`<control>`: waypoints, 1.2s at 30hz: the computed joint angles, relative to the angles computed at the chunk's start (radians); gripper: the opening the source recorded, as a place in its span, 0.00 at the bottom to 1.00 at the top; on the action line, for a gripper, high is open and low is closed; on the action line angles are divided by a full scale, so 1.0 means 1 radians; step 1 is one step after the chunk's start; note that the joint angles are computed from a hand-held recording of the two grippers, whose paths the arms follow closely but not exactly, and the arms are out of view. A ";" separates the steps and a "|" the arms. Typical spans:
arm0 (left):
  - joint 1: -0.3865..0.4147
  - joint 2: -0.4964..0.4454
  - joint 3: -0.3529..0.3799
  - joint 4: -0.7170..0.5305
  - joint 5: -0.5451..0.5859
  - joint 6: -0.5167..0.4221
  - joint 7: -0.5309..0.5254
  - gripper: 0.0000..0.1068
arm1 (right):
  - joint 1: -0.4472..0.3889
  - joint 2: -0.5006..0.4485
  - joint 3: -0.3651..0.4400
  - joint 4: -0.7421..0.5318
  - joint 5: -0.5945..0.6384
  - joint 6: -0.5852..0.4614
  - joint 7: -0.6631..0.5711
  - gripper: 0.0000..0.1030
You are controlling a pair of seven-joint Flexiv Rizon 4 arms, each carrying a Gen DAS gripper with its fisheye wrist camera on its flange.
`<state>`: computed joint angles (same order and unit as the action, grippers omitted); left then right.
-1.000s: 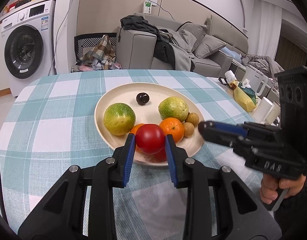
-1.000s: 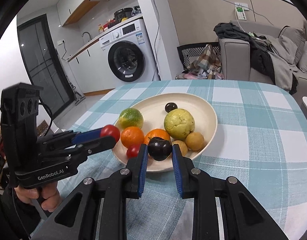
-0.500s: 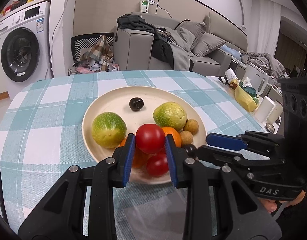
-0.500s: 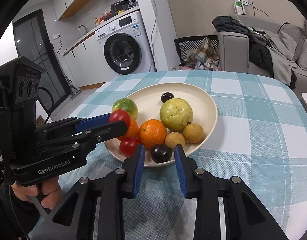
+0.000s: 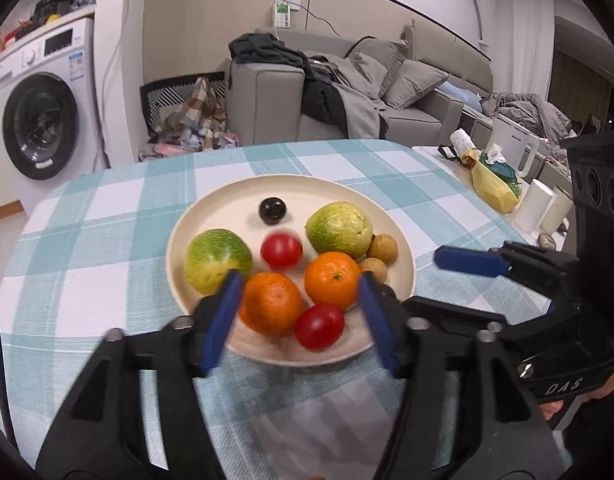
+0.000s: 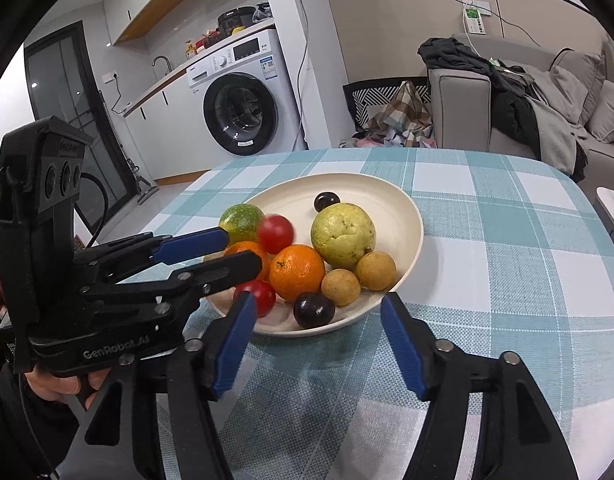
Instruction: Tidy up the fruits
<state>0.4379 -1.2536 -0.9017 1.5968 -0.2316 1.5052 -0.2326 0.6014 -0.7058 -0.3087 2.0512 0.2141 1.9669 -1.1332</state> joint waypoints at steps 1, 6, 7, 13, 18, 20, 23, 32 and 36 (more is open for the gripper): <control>0.012 -0.005 -0.010 0.013 0.007 0.026 0.005 0.69 | 0.003 -0.002 -0.004 0.001 0.002 0.005 -0.002 0.72; 0.068 -0.020 -0.043 0.043 0.036 0.040 -0.017 0.82 | 0.021 0.000 -0.015 0.011 0.029 0.038 -0.022 0.87; 0.077 -0.023 -0.048 0.049 0.042 0.048 -0.022 0.84 | 0.025 0.001 -0.017 0.012 0.037 0.043 -0.026 0.92; 0.152 -0.053 -0.096 0.092 0.102 0.073 -0.047 0.96 | 0.075 -0.010 -0.057 0.014 0.103 0.083 -0.069 1.00; 0.190 -0.075 -0.117 0.119 0.152 0.106 -0.062 0.96 | 0.099 -0.020 -0.072 0.010 0.138 0.096 -0.106 1.00; 0.200 -0.086 -0.127 0.124 0.174 0.122 -0.073 0.96 | 0.110 -0.026 -0.075 0.011 0.154 0.114 -0.124 1.00; 0.221 -0.112 -0.151 0.127 0.209 0.135 -0.081 0.96 | 0.108 -0.029 -0.064 0.009 0.171 0.137 -0.152 1.00; 0.235 -0.129 -0.166 0.126 0.261 0.142 -0.105 0.96 | 0.074 -0.032 -0.002 -0.011 0.240 0.218 -0.241 1.00; 0.236 -0.128 -0.165 0.127 0.267 0.143 -0.111 0.96 | 0.066 -0.028 0.016 -0.019 0.257 0.219 -0.271 1.00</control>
